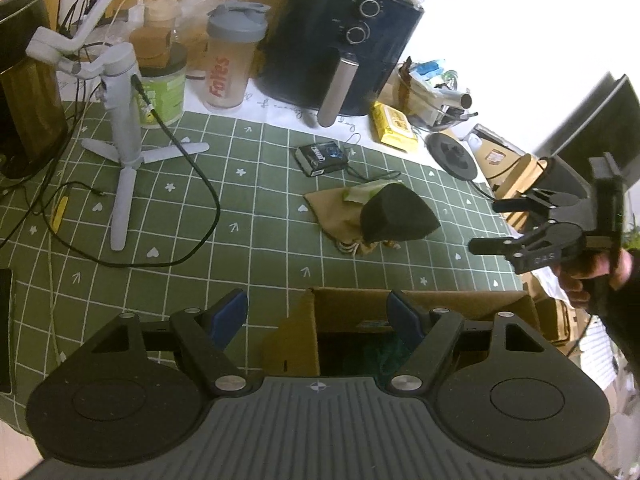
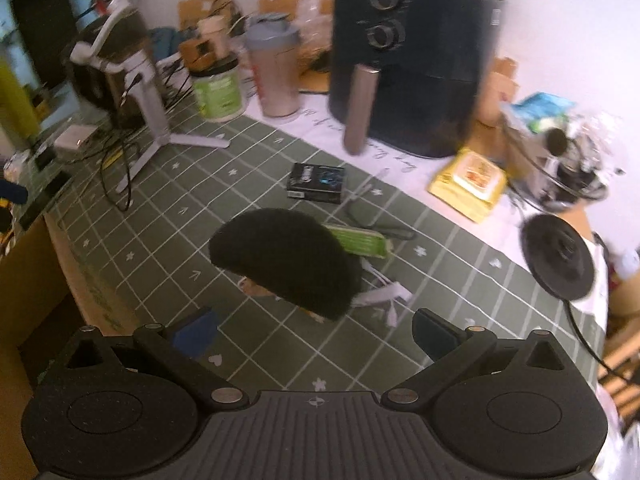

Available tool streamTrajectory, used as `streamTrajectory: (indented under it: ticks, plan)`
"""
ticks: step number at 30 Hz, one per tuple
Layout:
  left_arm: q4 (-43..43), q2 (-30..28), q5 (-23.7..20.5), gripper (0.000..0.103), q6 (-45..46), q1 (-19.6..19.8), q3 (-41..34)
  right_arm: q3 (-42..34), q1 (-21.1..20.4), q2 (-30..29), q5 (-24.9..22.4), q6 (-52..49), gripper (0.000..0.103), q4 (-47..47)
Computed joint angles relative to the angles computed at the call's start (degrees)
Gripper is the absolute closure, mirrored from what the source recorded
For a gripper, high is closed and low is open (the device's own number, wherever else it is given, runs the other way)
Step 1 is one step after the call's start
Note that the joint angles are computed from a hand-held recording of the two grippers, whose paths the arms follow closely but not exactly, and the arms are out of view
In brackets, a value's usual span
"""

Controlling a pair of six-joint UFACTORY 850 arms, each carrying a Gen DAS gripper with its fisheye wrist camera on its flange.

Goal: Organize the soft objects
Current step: 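Close the right gripper on the black half-round foam sponge and lift it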

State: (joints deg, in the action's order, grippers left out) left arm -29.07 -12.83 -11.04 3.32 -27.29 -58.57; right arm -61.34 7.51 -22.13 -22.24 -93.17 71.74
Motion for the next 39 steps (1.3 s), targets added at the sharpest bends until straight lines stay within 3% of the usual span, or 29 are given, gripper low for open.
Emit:
streamTrajectory:
  ticks: [13, 22, 25, 26, 29, 36, 39]
  plan:
    - [7.62, 1.86, 0.4, 0.027, -11.52, 1.04, 2.79, -12.91, 3.04, -11.2, -3.29, 7.7, 0.0, -18.26]
    - [11.43, 3.32, 1.0, 0.027, -17.56, 1.64, 4.68, -19.81, 4.04, -16.58, -6.75, 12.16, 0.001, -24.4]
    - [12.86, 3.26, 0.89, 0.027, -19.23, 1.67, 4.67, -21.26, 4.15, -17.59, -8.73, 13.27, 0.014, -26.0]
    - [13.09, 3.18, 0.85, 0.027, -19.5, 1.67, 4.59, -21.36, 4.13, -17.68, -9.22, 13.14, 0.021, -26.03]
    - [13.21, 3.0, 0.91, 0.027, -19.35, 1.63, 4.31, -20.12, 3.73, -16.87, -9.39, 9.53, 0.024, -22.05]
    - [11.53, 2.4, 0.89, 0.027, -15.62, 1.66, 3.06, -15.5, 2.23, -12.88, -8.62, 2.3, 0.028, -10.99]
    - [10.79, 2.03, 0.94, 0.027, -13.37, 1.71, 2.21, -12.89, 1.96, -10.61, -5.85, 2.37, 0.028, -7.98]
